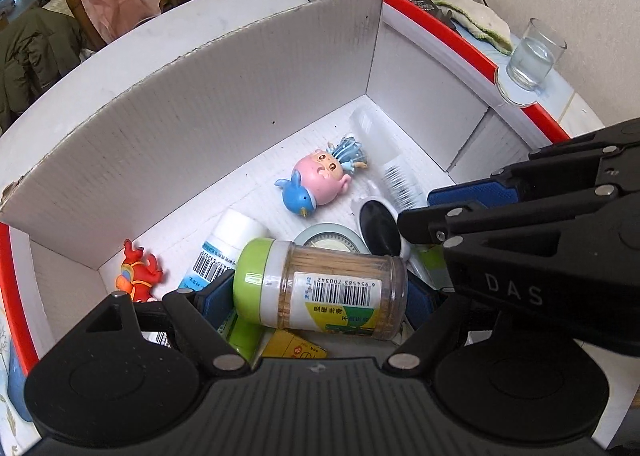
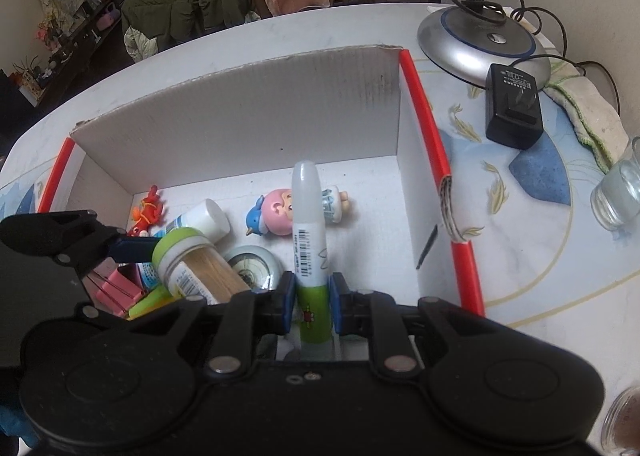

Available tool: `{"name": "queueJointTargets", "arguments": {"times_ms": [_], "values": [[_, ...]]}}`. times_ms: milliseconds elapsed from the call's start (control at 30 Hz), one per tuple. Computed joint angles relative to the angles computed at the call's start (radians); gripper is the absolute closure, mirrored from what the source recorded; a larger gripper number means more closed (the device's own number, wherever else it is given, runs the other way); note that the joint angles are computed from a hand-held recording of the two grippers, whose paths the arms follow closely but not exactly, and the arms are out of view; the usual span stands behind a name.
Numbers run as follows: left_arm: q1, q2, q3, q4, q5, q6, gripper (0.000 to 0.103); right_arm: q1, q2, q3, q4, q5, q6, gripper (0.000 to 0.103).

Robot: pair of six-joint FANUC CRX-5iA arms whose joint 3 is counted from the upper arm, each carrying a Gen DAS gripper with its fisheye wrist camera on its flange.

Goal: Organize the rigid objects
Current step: 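Open both tools to release the jar and marker inside the box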

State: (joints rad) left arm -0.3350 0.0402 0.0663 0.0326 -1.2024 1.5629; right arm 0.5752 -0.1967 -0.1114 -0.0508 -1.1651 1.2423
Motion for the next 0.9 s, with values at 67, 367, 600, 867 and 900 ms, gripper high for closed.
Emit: {"name": "queueJointTargets", "arguments": {"times_ms": [67, 367, 600, 867, 900], "values": [[0.000, -0.004, -0.004, 0.000, 0.003, 0.013, 0.019, -0.003, -0.001, 0.003, -0.008, -0.007, -0.005, 0.085], [0.011, -0.076, -0.058, 0.007, 0.061, 0.023, 0.018, 0.000, -0.044, -0.010, -0.007, -0.012, -0.035, 0.080], [0.013, -0.135, -0.086, -0.004, 0.076, 0.053, 0.018, 0.017, -0.100, -0.025, 0.016, -0.005, -0.066, 0.077], [0.033, -0.246, -0.151, -0.009, 0.113, 0.103, 0.018, 0.077, -0.176, -0.056, 0.071, 0.018, -0.120, 0.068], [0.035, -0.262, -0.159, -0.014, 0.117, 0.113, 0.018, 0.092, -0.186, -0.062, 0.086, 0.020, -0.131, 0.066]]}}
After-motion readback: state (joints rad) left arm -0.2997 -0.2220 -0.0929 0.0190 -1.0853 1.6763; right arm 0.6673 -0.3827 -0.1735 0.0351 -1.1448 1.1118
